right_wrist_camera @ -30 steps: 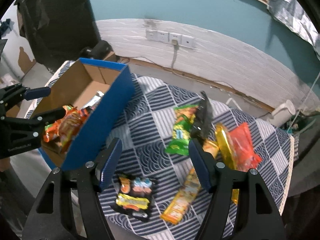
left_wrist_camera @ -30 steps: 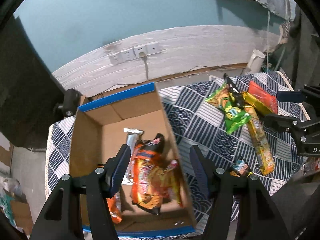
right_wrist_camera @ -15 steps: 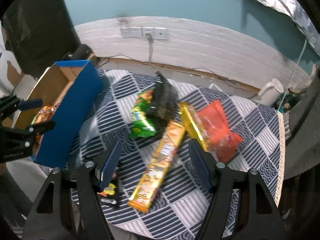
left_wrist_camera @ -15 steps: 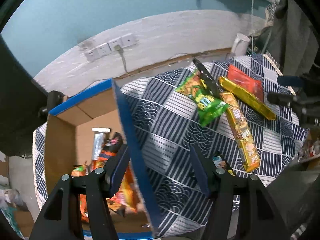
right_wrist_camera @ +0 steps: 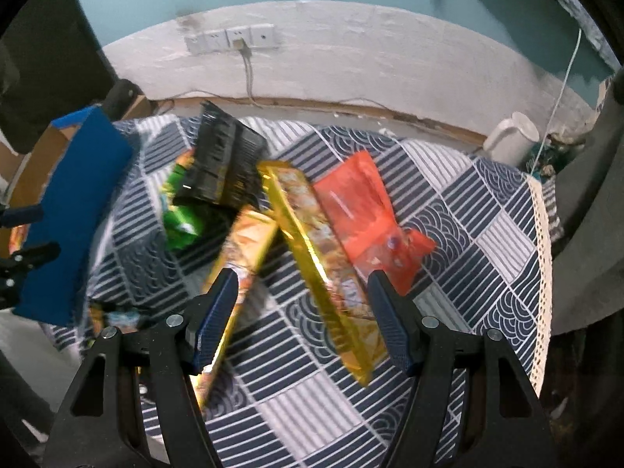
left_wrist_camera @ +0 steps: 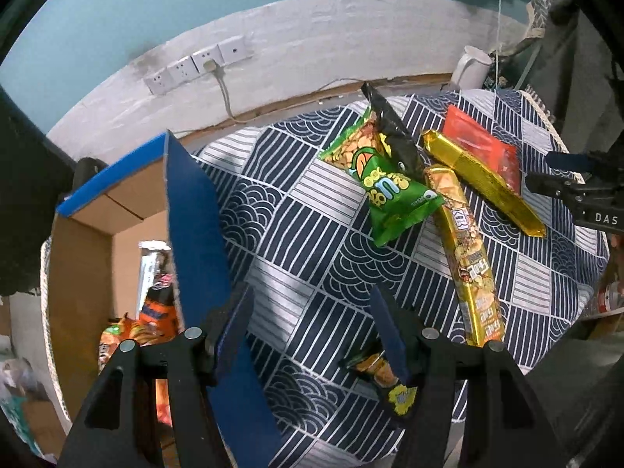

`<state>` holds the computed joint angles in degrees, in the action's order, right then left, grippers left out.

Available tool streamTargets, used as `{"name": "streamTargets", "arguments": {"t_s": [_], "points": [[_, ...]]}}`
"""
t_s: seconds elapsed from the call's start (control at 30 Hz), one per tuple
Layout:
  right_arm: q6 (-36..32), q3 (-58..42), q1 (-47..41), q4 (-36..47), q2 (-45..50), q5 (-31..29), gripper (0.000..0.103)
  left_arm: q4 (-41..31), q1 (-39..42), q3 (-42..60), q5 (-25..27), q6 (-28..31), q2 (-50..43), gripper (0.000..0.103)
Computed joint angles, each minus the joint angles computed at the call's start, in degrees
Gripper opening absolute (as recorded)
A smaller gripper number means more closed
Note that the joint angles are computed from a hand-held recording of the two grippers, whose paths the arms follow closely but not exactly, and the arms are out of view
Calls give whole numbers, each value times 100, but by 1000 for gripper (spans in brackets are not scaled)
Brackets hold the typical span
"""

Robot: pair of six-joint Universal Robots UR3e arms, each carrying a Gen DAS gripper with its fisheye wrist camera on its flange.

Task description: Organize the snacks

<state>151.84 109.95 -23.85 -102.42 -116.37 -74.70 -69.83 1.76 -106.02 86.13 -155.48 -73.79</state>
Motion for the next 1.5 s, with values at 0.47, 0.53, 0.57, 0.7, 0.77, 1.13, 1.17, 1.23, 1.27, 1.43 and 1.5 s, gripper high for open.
{"name": "streamTargets", "arguments": {"t_s": [0.47, 0.53, 0.57, 0.7, 0.77, 1.13, 1.17, 1.23, 1.27, 1.43, 1.5], "points": [[-234, 831, -6, -1072, 598, -223, 69, 598, -563, -134, 231, -452, -804, 64], [-190, 869, 207, -1316, 745, -412, 69, 584, -590, -136, 217, -462, -853, 64], [-161, 861, 316, -1411, 835, -523, 69, 577, -603, -143, 208, -476, -883, 64], [-104, 869, 537, -1672, 1065, -741, 69, 637, -597, -204, 201, -491, -917, 64], [-11, 858, 641, -1768, 1175, -813, 68, 670, -552, -247, 190, -483, -916, 64], [-46, 914, 677, -1355, 864, -1030, 32, 511, -361, -373, 94, -464, -772, 64], [21, 935, 737, -1220, 712, -1043, 32, 470, -354, -387, 81, -457, -727, 64], [79, 929, 714, -944, 501, -1009, 31, 391, -344, -438, 69, -456, -604, 64], [97, 942, 695, -786, 368, -984, 30, 318, -339, -469, 58, -460, -520, 64], [79, 1123, 649, -137, -357, -965, 29, 147, -403, -660, 54, -517, -185, 70], [27, 1186, 550, 215, -694, -931, 29, 65, -497, -732, 76, -529, -77, 70]]}}
